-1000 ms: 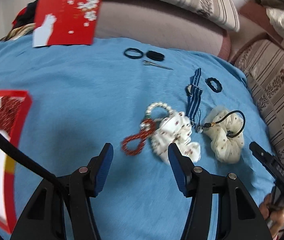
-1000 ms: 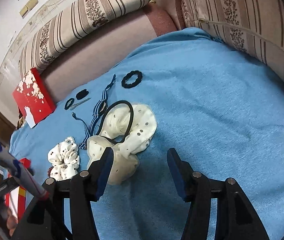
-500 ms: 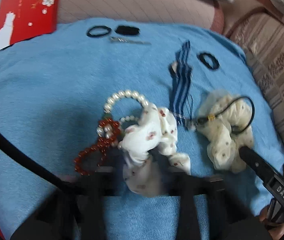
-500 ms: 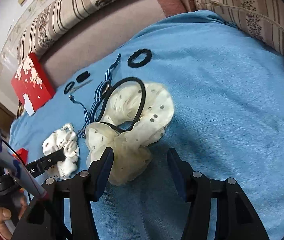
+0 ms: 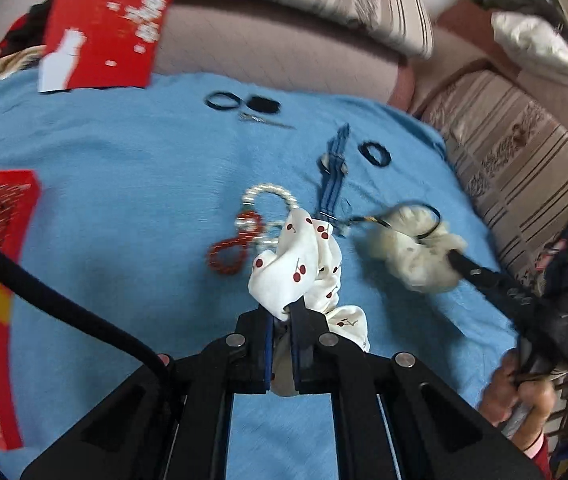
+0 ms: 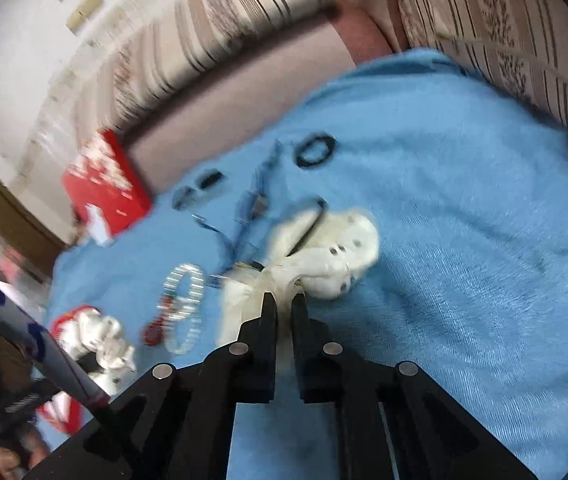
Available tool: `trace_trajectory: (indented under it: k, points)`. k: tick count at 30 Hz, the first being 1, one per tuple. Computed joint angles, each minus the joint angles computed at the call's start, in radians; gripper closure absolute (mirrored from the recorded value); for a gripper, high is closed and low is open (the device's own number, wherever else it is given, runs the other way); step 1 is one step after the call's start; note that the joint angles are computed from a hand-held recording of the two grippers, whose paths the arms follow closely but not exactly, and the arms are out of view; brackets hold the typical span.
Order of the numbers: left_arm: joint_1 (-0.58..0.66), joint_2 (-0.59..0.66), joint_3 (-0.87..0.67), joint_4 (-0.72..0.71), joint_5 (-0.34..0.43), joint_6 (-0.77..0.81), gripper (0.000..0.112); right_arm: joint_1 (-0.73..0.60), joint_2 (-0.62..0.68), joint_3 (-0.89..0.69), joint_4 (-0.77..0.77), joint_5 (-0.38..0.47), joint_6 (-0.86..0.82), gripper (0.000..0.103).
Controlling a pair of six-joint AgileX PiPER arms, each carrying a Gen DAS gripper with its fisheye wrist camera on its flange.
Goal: Organize jewelry
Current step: 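Carry both white scrunchies to the box and lower them inside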
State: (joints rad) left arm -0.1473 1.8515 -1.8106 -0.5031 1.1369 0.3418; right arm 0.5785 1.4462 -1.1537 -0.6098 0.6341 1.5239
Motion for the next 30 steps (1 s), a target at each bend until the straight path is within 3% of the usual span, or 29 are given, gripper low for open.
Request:
trace_trajectory:
  k: [5,6,9,11,12,14,16,17,18,19,20,23,26,30]
  points:
    - [0.138,-0.061,0.094,-0.081,-0.016,0.071,0.106,0.122,-0.118,0.031,-0.178,-0.012,0.137,0.095]
    - [0.148,-0.062,0.099,-0.079,-0.029,0.074,0.106,0.120,-0.126,0.038,-0.179,-0.042,0.143,0.095]
    - [0.182,-0.054,0.101,-0.077,-0.048,0.071,0.106,0.090,-0.152,0.093,-0.130,-0.245,0.126,0.095]
    - [0.203,-0.032,0.087,-0.090,-0.032,0.065,0.106,0.083,-0.120,0.078,0.013,-0.306,-0.037,0.095]
    - [0.207,-0.029,0.084,-0.087,-0.026,0.061,0.106,0.089,-0.096,0.052,0.098,-0.277,-0.137,0.095]
    - [0.211,-0.017,0.076,-0.073,-0.018,0.053,0.106,0.112,0.006,-0.055,0.241,-0.117,-0.332,0.094]
    - [0.214,-0.012,0.070,-0.063,-0.011,0.053,0.106,0.122,0.097,-0.141,0.296,0.035,-0.408,0.089]
    - [0.217,-0.011,0.069,-0.061,-0.008,0.056,0.106,0.129,0.127,-0.167,0.288,0.090,-0.406,0.081]
    - [0.224,-0.009,0.065,-0.062,-0.001,0.061,0.106,0.130,0.135,-0.172,0.278,0.106,-0.395,0.072]
    - [0.229,-0.005,0.059,-0.063,0.007,0.062,0.106,0.128,0.133,-0.162,0.264,0.102,-0.369,0.053]
    - [0.235,0.000,0.053,-0.064,0.016,0.063,0.106,0.125,0.124,-0.147,0.244,0.086,-0.339,0.040]
    - [0.251,0.003,0.051,-0.071,0.031,0.071,0.106,0.123,0.128,-0.138,0.176,0.078,-0.251,0.037]
    - [0.262,0.002,0.054,-0.069,0.035,0.083,0.106,0.091,0.183,-0.184,0.243,0.090,-0.306,0.036]
    - [0.291,0.006,0.045,-0.083,0.046,0.093,0.106,0.109,0.280,-0.284,0.259,0.171,-0.363,0.037]
